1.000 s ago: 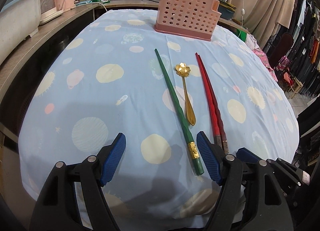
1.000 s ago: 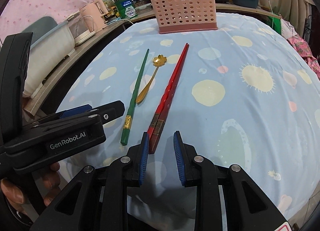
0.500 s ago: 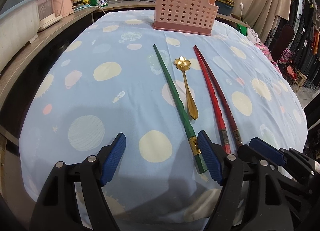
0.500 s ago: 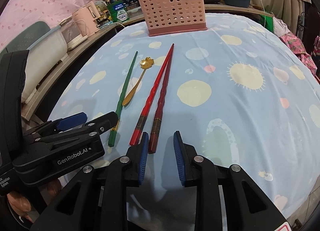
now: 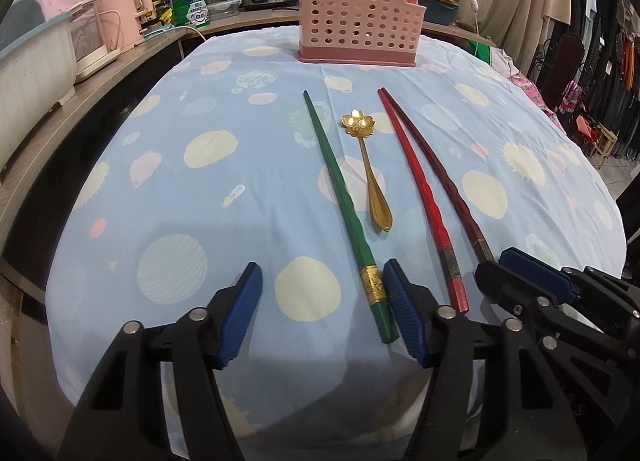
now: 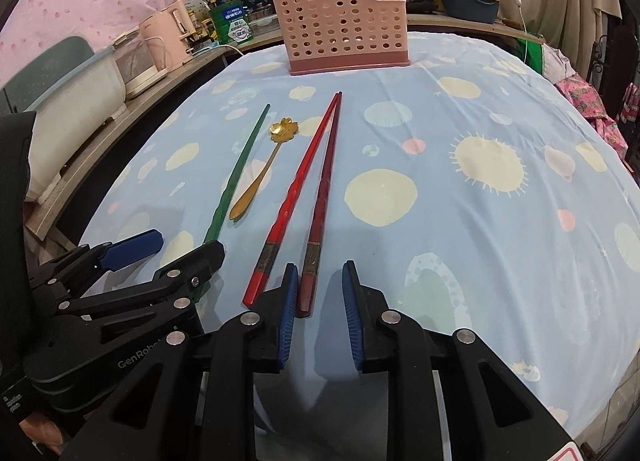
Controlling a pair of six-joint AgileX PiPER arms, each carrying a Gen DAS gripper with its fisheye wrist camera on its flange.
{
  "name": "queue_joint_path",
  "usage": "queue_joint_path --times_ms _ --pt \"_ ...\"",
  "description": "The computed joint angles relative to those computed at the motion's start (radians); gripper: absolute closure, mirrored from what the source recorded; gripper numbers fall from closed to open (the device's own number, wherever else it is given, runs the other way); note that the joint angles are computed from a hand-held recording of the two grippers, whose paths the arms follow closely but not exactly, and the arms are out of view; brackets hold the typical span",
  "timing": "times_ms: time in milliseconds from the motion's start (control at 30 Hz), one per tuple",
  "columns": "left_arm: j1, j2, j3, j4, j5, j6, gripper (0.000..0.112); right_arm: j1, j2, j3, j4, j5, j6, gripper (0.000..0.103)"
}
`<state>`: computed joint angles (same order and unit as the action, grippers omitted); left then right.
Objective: Organize utensils
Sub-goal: 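Close the left tool on the green chopstick while the right tool grasps a dark red chopstick, then lift both chopsticks and lower them upright into the pink caddy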
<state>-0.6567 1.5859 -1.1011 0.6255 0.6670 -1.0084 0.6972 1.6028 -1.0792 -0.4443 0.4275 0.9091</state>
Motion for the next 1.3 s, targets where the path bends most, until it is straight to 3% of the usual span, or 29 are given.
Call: queue_joint_path --times_ms 167,400,900,1300 --pt "0.011 -0.02 0.017 -0.025 -0.027 0.022 0.075 -0.01 -0.004 0.009 -0.001 -0.005 0.012 0.096" --pt "0.052 -0.05 0.043 -0.139 -0.085 0.118 0.102 -0.024 -0.015 0.023 0.03 -0.024 -0.011 0.096" --pt "0.081 -0.104 0.002 -0.217 -0.025 0.178 0.105 -0.053 -0.093 0.048 0.051 -0.036 -0.011 0.096" --pt "0.136 -0.125 -0.161 -0.226 0.026 0.238 0.105 -0.159 -0.179 -0.006 0.14 -0.042 -0.108 0.096"
